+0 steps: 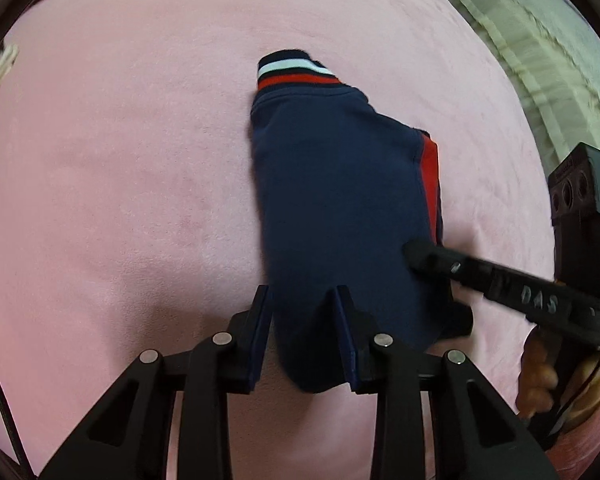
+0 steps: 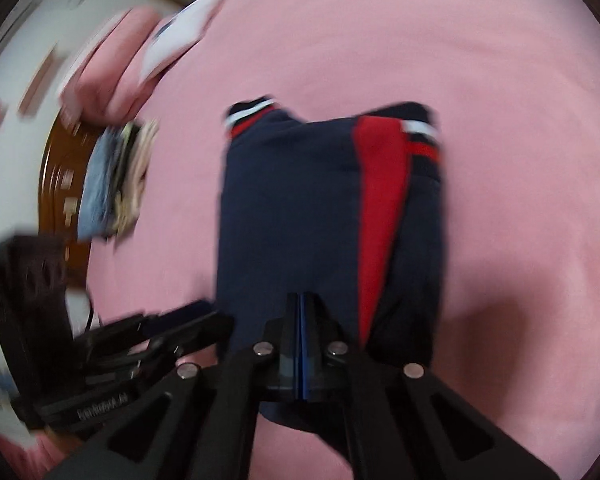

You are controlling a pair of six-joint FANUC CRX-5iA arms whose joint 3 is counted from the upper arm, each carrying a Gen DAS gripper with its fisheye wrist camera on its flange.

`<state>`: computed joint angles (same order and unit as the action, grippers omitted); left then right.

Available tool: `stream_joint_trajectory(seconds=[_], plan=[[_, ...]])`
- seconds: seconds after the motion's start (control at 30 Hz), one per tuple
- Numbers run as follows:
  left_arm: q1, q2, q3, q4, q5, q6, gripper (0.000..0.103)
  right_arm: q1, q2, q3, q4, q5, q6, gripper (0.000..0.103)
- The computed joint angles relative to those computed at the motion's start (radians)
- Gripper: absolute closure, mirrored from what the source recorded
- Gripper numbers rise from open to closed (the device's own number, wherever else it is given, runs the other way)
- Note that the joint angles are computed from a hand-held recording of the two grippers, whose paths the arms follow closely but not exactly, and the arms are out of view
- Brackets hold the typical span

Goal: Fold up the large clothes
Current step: 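Release the folded jacket bundle and open both tools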

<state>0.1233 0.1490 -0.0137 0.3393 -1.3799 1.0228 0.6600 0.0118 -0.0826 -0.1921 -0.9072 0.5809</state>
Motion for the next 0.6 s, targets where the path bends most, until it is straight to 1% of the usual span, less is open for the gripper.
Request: stream_joint_trajectory(seconds=[0.07, 0.13, 0.17, 0.2, 0.23, 0.27, 0.3, 0.33, 0.37, 0.43, 0.47, 0.5, 0.53, 0.57, 0.6], plan=[[-0.005, 0.003, 0.000, 0.018, -0.015, -0.006, 0.073, 0.033, -0.016, -0.035, 0.103, -0.036, -0.105, 0.103], [-0.019, 0.000, 0.002, 0.008, -0.012, -0.001, 0.073, 0.057, -0.037, -0.063, 0.122, -0.035, -0.154, 0.103], [-0.034, -0.009, 0.004, -0.015, 0.004, 0.004, 0.073, 0.073, -0.039, -0.065, 0.148, -0.054, -0.176, 0.103], [-0.044, -0.011, 0.010, -0.030, 0.012, 0.008, 0.073, 0.091, -0.034, -0.055, 0.184, -0.103, -0.193, 0.103], [-0.054, -0.014, 0.015, -0.043, 0.021, 0.016, 0.073, 0.114, -0.007, -0.021, 0.227, -0.184, -0.212, 0.103], [-0.067, -0.017, 0.019, -0.052, 0.026, 0.032, 0.073, 0.124, 0.017, 0.011, 0.238, -0.232, -0.217, 0.103], [-0.074, -0.020, 0.024, -0.063, 0.030, 0.050, 0.073, 0.135, 0.020, 0.019, 0.242, -0.253, -0.234, 0.101], [-0.079, -0.025, 0.028, -0.072, 0.031, 0.070, 0.073, 0.148, 0.005, 0.008, 0.252, -0.242, -0.272, 0.100], [-0.083, -0.032, 0.027, -0.080, 0.029, 0.085, 0.070, 0.162, -0.011, -0.002, 0.262, -0.231, -0.308, 0.100], [-0.087, -0.050, 0.035, -0.110, 0.018, 0.120, 0.059, 0.188, -0.017, 0.005, 0.288, -0.243, -0.366, 0.100], [-0.091, -0.066, 0.031, -0.127, 0.017, 0.138, 0.050, 0.203, -0.013, 0.016, 0.304, -0.262, -0.393, 0.100], [-0.073, -0.085, 0.021, -0.138, 0.017, 0.128, 0.044, 0.211, -0.011, 0.023, 0.315, -0.279, -0.409, 0.100], [-0.068, -0.099, 0.018, -0.150, 0.014, 0.131, 0.040, 0.221, -0.001, 0.044, 0.322, -0.305, -0.430, 0.099], [-0.062, -0.110, 0.024, -0.170, 0.001, 0.136, 0.034, 0.225, 0.009, 0.069, 0.316, -0.336, -0.441, 0.098], [-0.056, -0.116, 0.032, -0.184, -0.013, 0.141, 0.030, 0.223, 0.019, 0.095, 0.304, -0.364, -0.439, 0.092]])
